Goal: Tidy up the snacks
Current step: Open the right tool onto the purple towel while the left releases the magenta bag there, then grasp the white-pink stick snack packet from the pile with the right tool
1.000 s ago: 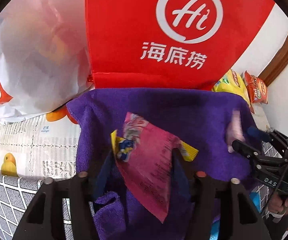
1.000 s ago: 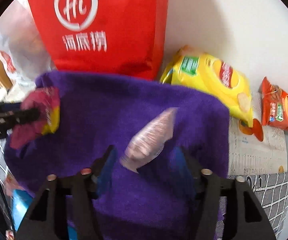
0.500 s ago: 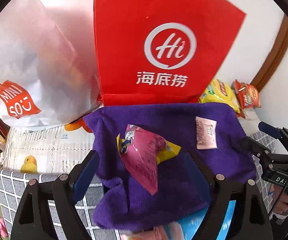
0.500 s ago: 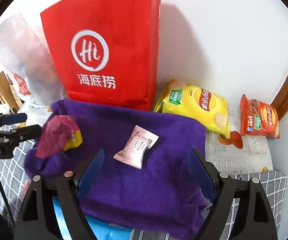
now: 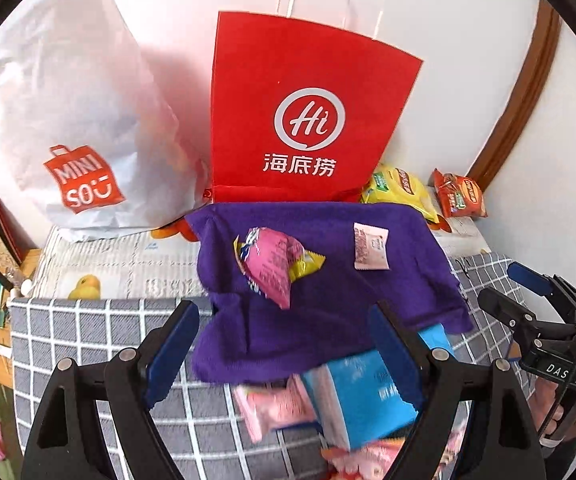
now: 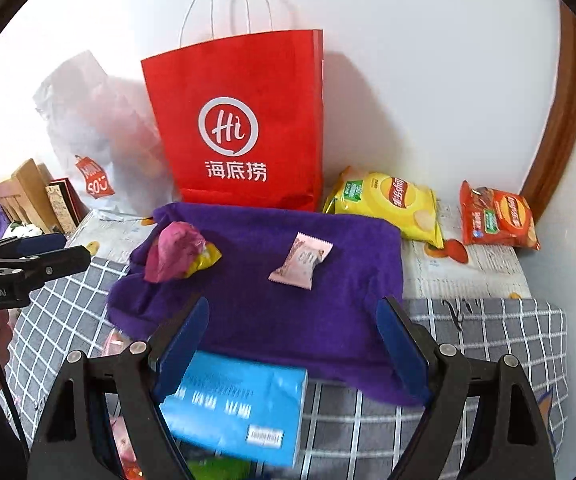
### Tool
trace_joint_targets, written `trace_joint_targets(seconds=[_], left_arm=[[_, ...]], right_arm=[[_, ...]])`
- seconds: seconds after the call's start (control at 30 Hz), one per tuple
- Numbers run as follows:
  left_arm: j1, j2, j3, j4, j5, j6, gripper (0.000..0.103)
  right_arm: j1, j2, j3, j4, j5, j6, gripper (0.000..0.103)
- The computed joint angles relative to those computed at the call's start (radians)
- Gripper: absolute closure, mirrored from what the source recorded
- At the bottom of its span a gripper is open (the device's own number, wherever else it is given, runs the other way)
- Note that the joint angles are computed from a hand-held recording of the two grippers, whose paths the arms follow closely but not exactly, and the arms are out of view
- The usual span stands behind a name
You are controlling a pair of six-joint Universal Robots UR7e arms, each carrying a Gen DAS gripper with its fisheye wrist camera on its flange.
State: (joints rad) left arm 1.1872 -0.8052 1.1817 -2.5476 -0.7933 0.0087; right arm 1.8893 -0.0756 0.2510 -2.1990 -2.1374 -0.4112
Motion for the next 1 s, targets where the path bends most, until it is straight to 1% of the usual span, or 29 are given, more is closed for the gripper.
trace_joint_targets(seconds=[0.13,0.2,0.27,0.37,0.43,0.6,0.77,0.87,0.93,0.97,1.0], left_arm=[[-0.020,-0.053,0.100,-0.067,0.012,0.002,0.017],[-0.030,-0.081,0.155,-0.105,0.010,0.005,0.017],[-0.037,-0.101,0.194,-0.131,0.012,0.006,0.017],[-0.050,-0.130,0.258,-0.173,0.013,0.000,0.017],[-0.055,-0.143,0.287,-0.190,0.015,-0.002,0.017],[-0.068,-0.168,0.351,-0.201,0.028,-0.031,0.017],[-0.068,-0.184,0.398,-0.217,0.032,-0.050,0.017],[-0.063,-0.189,0.420,-0.226,0.040,-0.063,0.017],[-0.058,-0.197,0.437,-0.227,0.032,-0.075,0.017],[-0.055,-0.201,0.445,-0.222,0.027,-0.085,0.017],[-0.053,-0.204,0.450,-0.216,0.024,-0.094,0.017]], right_arm=[[0.005,-0.139,0.270,-0.129,0.003,0.020,0.018],[0.006,-0.197,0.382,-0.189,0.008,0.029,0.018],[0.007,-0.240,0.467,-0.238,0.004,0.033,0.018],[0.010,-0.289,0.565,-0.284,-0.021,0.037,0.018],[0.009,-0.324,0.629,-0.310,-0.018,0.049,0.019],[-0.004,-0.397,0.747,-0.345,0.011,0.098,0.019],[-0.015,-0.440,0.831,-0.371,-0.002,0.116,0.019],[-0.027,-0.461,0.874,-0.353,0.005,0.141,0.025],[-0.036,-0.471,0.894,-0.326,0.010,0.172,0.029],[-0.039,-0.475,0.900,-0.312,0.018,0.187,0.034],[-0.044,-0.481,0.911,-0.300,0.028,0.205,0.036]])
